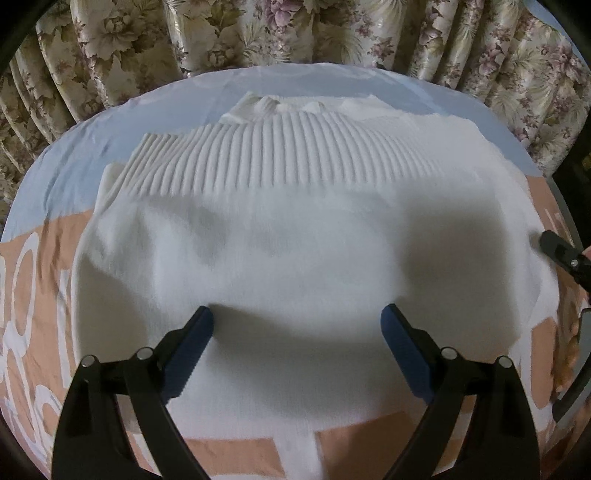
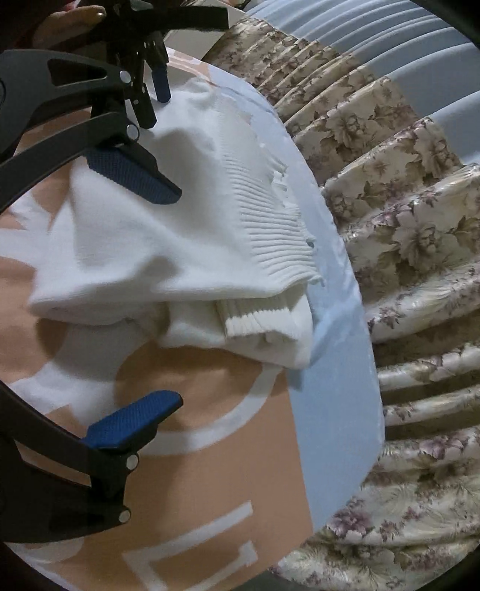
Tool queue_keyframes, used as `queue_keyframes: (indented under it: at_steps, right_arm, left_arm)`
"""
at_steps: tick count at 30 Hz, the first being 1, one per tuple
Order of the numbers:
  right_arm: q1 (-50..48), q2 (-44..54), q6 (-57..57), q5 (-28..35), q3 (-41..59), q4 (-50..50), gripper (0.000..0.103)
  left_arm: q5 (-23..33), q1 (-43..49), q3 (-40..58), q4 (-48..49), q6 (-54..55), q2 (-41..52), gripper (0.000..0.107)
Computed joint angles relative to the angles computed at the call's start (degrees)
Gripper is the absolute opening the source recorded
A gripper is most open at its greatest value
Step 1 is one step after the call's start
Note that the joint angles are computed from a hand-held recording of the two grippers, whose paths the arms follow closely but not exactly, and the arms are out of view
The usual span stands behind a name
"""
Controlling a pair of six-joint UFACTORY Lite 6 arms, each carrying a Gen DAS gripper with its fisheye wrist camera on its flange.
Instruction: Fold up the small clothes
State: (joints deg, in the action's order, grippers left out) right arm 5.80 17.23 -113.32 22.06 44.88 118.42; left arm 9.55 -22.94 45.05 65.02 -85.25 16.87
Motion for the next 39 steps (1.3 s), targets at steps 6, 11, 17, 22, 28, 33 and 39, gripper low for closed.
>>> queue_keyframes:
  at_steps: [6,11,17,22,28,33,39]
  right_arm:
    - [1.5,7.9,4.2,0.5,7.1,-2.8,0.083]
    - [2.1,11.4,10.6,0.2,12.1,-9.0,0.084]
    - [2.7,9.4,12.7,-0.9,10.3,-11.1,0.053]
    - [1.8,10.5,20.1,0.4,12.9,-18.3,0.028]
    - [5.9,6.7,18.4,-5.1,11.8,-16.6,0.023]
    - [9.6,4.9,19.0,-10.0,12.4,-16.6,0.023]
    - [14.5,3.1,25.3,-15.2,13.9,-20.6,0.023]
  left_arm:
    - [-1.3,1.8,1.9,-8.8,8.7,1.3,0.094]
    - [-1.8,1.9,1.6,-8.6,8.7,1.0,0.095]
    - [-0.1,0.2,2.1,1.2,-1.2,2.8,0.099]
    - [1.6,-0.9,3.5,2.4,-2.8,4.6,0.101]
    - [2.1,-1.9,3.0,10.4,-11.5,4.9,0.101]
    - [1.0,-1.1,2.8,6.0,-6.3,4.1,0.101]
    - [3.3,3.8,-4.5,-9.3,13.2,-11.5,0.101]
